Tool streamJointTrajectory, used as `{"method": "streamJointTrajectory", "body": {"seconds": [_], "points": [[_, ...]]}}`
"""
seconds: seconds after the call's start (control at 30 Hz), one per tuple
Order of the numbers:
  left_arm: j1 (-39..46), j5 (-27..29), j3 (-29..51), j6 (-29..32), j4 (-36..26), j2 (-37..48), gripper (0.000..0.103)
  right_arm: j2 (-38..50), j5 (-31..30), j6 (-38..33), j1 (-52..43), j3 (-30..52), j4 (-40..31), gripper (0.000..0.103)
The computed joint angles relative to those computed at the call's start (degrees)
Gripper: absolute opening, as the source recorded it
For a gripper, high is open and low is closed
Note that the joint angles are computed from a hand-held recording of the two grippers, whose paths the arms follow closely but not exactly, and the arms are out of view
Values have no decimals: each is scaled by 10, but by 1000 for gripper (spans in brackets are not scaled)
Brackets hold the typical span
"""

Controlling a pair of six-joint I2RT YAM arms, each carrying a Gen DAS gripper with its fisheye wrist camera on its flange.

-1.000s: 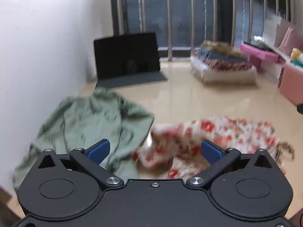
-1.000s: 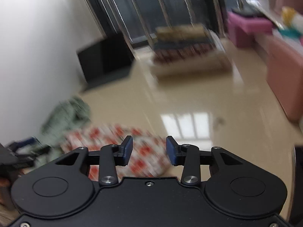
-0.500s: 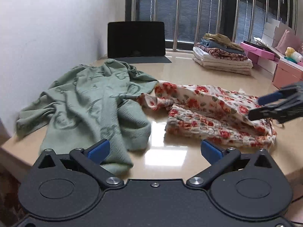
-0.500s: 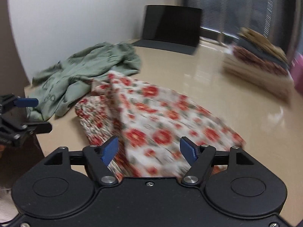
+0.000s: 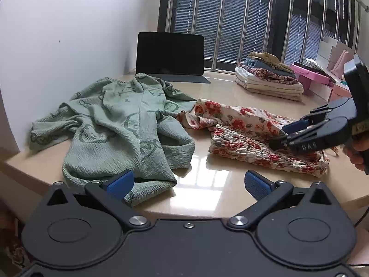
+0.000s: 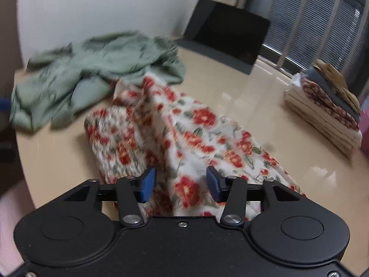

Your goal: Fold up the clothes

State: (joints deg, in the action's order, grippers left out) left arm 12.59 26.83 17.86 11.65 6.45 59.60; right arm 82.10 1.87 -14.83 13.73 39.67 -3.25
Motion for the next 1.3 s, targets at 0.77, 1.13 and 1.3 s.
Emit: {"method": "streamJointTrajectory", "body": {"seconds": [0.77, 1.13, 1.3], "points": [[-122, -25, 105, -314, 130, 221, 73, -176, 124, -153, 177, 46, -57, 1], [-29, -64, 68, -432, 234, 53, 71, -190, -47, -65, 193, 181, -137, 0], [-54, -82, 175, -368, 152, 39, 79, -223, -170, 60, 88, 180, -84, 0]]}}
